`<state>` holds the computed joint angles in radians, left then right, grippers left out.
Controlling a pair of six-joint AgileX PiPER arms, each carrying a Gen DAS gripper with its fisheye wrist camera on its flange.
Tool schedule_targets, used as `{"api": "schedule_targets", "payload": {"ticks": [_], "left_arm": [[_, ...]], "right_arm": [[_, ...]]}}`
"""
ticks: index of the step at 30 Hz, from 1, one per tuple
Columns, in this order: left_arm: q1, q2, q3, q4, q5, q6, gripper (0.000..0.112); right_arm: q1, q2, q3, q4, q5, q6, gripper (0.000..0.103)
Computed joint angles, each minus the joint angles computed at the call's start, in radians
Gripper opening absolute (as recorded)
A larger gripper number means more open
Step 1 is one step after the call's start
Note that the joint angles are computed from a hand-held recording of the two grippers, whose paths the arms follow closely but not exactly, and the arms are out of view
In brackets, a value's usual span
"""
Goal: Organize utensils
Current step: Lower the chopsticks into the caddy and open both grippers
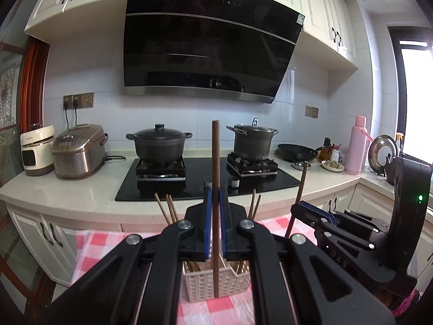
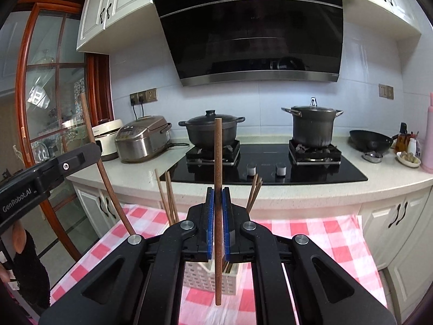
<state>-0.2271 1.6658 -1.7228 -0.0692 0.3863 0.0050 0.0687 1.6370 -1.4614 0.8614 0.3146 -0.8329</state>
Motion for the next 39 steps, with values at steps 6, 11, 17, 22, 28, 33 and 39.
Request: {"api": "schedule_targets", "payload": {"ticks": [6,11,17,22,28,33,39], "left_arm": [[0.025,0.116,-0.226,-0.026,0.092,0.0,0.006],[0.045,0.248,-0.458,-0.003,0.183,-0.038,0.006],[0.084,0.416,-0.695,-0.045,0.305,-0.05,0.006],[0.12,0.573,-0.903,-0.116,0.437,-0.043,0.006],[0.13,0.532,-0.711,-0.167,0.356,0.021,0.006],[0.133,0.529,-0.609,-0.183,0.319,0.032,0.006],[0.123,0.54,-0.532,-0.139,0.268,0.011,0.006]], "right_arm": [[0.0,0.068,-0.131,-0.103,0.025,0.11,0.006],[0.003,0.137,-0.236,-0.168,0.044,0.189,0.006],[-0.007,0.231,-0.335,-0.177,0.071,0.231,0.006],[-0.017,0.31,-0.406,-0.167,0.115,0.249,0.006],[0.01,0.372,-0.464,-0.333,0.163,0.375,0.006],[0.014,0.408,-0.462,-0.336,0.157,0.387,0.006],[0.019,0.424,-0.464,-0.364,0.129,0.411,0.006]]}}
